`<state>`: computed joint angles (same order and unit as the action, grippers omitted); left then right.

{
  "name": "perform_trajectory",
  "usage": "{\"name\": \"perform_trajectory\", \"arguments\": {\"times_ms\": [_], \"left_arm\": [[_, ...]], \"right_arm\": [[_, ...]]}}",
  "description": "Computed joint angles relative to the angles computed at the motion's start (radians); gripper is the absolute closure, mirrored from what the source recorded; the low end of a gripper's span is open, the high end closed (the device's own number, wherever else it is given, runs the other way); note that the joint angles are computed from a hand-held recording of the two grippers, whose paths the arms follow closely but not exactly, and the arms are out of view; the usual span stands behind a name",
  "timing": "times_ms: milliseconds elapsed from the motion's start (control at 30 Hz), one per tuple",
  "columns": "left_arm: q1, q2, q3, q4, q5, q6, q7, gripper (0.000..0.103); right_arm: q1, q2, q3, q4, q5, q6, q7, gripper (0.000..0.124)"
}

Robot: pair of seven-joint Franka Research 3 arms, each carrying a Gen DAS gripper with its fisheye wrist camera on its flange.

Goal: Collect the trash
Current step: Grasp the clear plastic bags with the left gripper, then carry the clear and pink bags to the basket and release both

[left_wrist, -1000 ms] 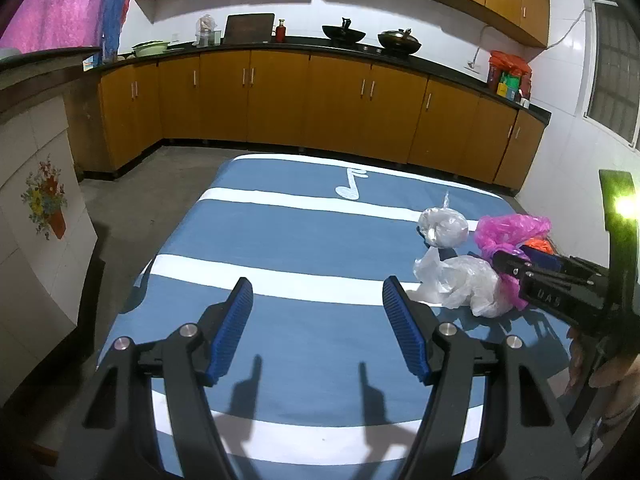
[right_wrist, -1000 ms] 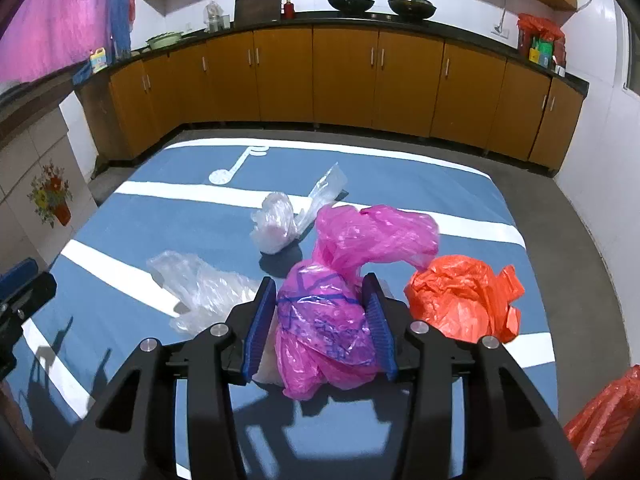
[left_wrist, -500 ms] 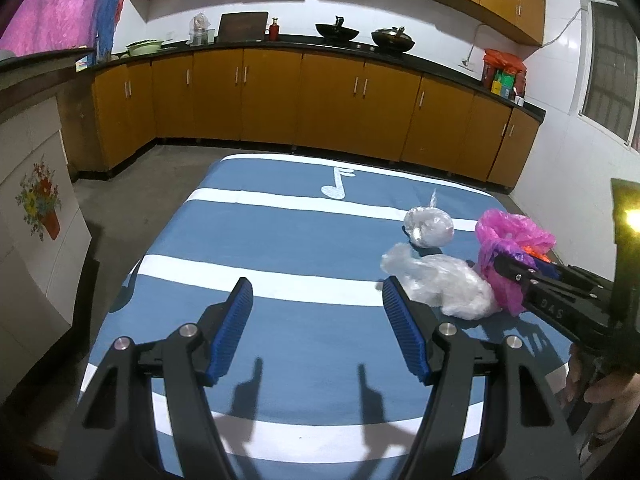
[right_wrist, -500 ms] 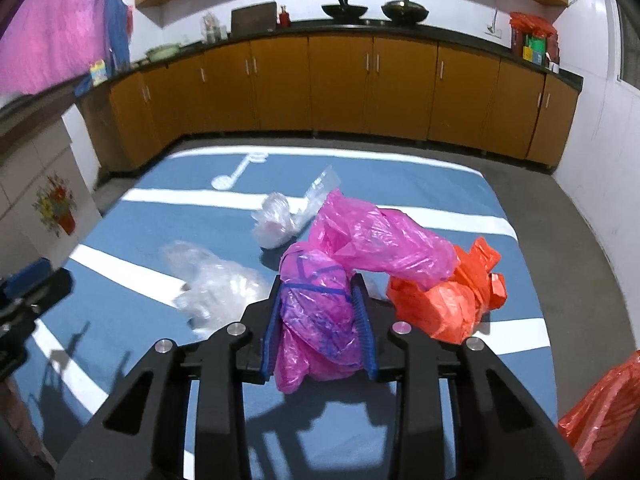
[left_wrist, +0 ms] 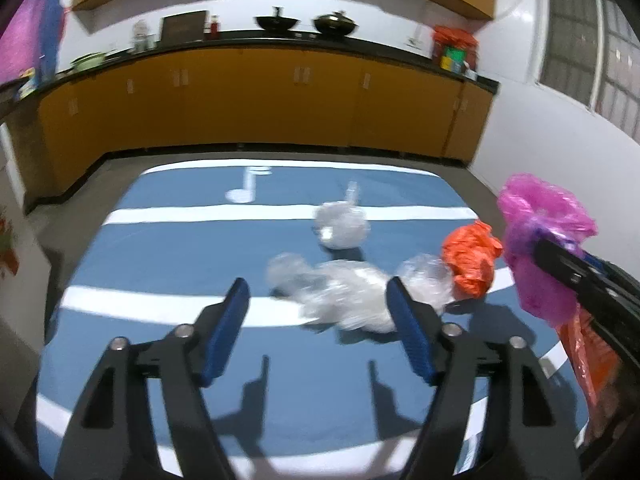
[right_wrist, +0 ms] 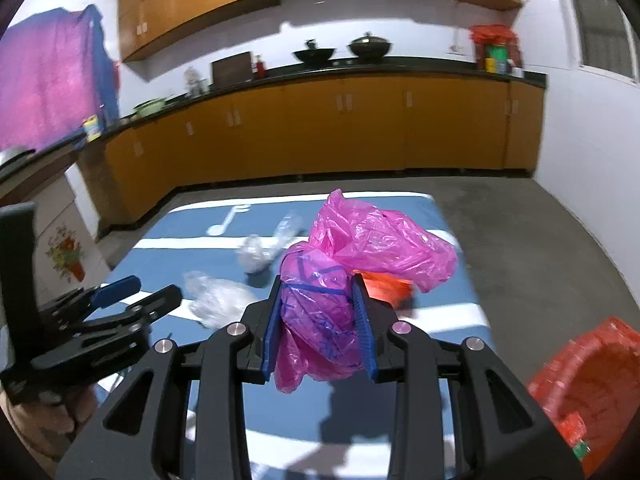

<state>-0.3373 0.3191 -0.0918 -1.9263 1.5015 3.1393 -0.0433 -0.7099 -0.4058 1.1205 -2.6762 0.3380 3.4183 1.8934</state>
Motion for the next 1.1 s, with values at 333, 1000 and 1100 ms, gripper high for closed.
{"name": "perform_trajectory", "arguments": {"times_ms": [333, 1000, 1100], "left_arm": [[0.075, 0.169, -0.182, 0.098, -0.541, -0.116, 0.613, 0.029], [-0.151, 0.103, 0.042, -0.005, -0.735, -0.032, 0.760, 0.071], [-0.208, 0.070, 0.109, -0.036, -0.704, -0.005, 0.711, 0.071]], "right_arm": [[0.088, -0.054, -0.107, -0.101, 0.010, -0.025, 0.069, 0.091], [0.236, -0.117, -0.227, -0.181, 0.078, -0.028, 0.053, 0.090], [0.263, -0.158, -0.241, -0.201, 0.074, -0.042, 0.078, 0.090]]}}
